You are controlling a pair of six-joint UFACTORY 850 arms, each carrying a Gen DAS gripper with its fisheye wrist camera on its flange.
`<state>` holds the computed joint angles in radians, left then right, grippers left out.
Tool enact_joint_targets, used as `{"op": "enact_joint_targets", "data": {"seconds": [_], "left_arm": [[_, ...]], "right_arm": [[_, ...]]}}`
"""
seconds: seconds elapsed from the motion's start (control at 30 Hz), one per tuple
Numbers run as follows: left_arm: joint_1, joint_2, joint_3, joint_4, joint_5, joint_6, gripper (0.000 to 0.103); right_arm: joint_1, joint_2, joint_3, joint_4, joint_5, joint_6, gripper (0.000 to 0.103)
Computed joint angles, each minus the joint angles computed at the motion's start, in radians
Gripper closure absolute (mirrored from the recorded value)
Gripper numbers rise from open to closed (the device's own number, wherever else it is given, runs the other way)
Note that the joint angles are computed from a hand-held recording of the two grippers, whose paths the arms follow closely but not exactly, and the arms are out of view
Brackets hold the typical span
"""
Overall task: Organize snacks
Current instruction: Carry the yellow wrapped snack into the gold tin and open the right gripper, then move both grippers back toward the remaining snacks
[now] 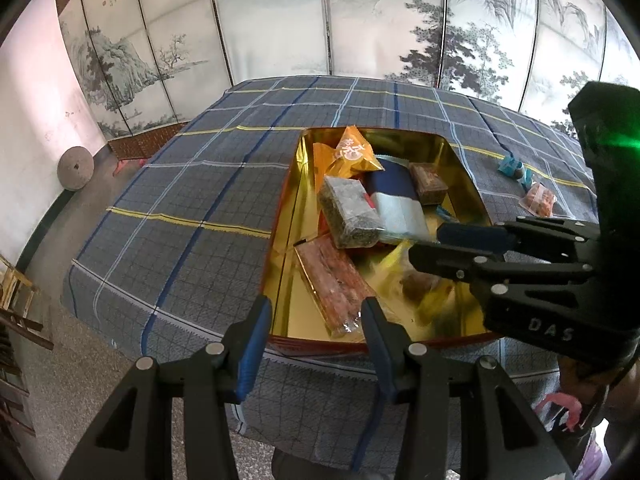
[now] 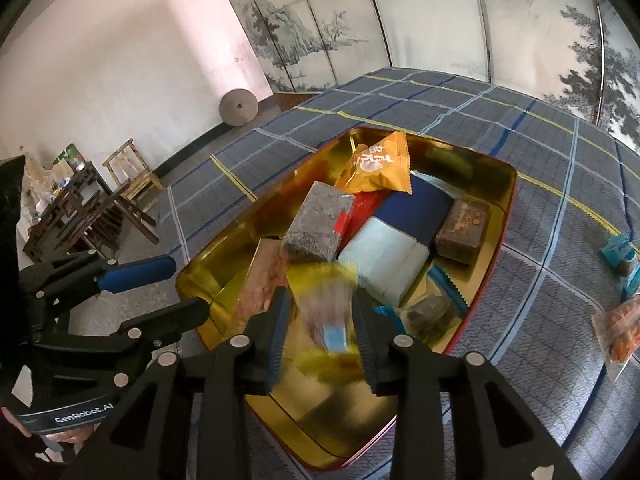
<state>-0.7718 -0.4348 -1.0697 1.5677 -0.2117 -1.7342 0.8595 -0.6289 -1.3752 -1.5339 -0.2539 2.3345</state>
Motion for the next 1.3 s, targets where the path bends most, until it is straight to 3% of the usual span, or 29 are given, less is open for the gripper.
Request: {"op": "enact_joint_targets", "data": {"seconds": [0.13, 0.3, 0.43, 0.67, 0.8, 0.9, 1.03, 1.17, 1.3], "left_arm": [[-0.005, 0.002, 0.001, -0.013, -0.005, 0.015, 0.056], [-0.011, 0.007, 0.002, 0.002, -0.014, 0.007, 0.056], [-0.02, 0.003, -0.004, -0.025, -0.019, 0.036, 0.056], [-0.04, 0.005, -0.008, -0.034, -0.03, 0.057, 0.056], [-0.059, 0.0, -0.02, -0.059, -0.043, 0.1, 0.056], [-0.073, -0.005, -0.031, -0.08, -0.051, 0.139, 0.056], [-0.096, -0.017, -0.058, -0.126, -0.057, 0.217, 0.056], [-0.119, -0.039, -0.098, -0.193, -0.057, 0.329, 0.049], [-0.144, -0.068, -0.15, -0.263, -0.053, 0.454, 0.046]], "right_arm": [[0.002, 0.032, 0.043, -0.139, -0.025, 0.159, 0.066], [0.027, 0.118, 0.169, -0.296, -0.128, 0.386, 0.062], [0.054, 0.2, 0.292, -0.215, -0.222, 0.418, 0.055], [0.107, 0.277, 0.402, 0.267, -0.452, 0.068, 0.049], [0.115, 0.327, 0.485, 0.377, -0.515, 0.068, 0.047], [0.123, 0.344, 0.518, 0.439, -0.568, 0.057, 0.037], [0.128, 0.343, 0.541, 0.514, -0.614, 0.016, 0.033], [0.142, 0.374, 0.59, 0.474, -0.597, 0.109, 0.031], [0.167, 0.404, 0.629, 0.37, -0.596, 0.239, 0.019]]}}
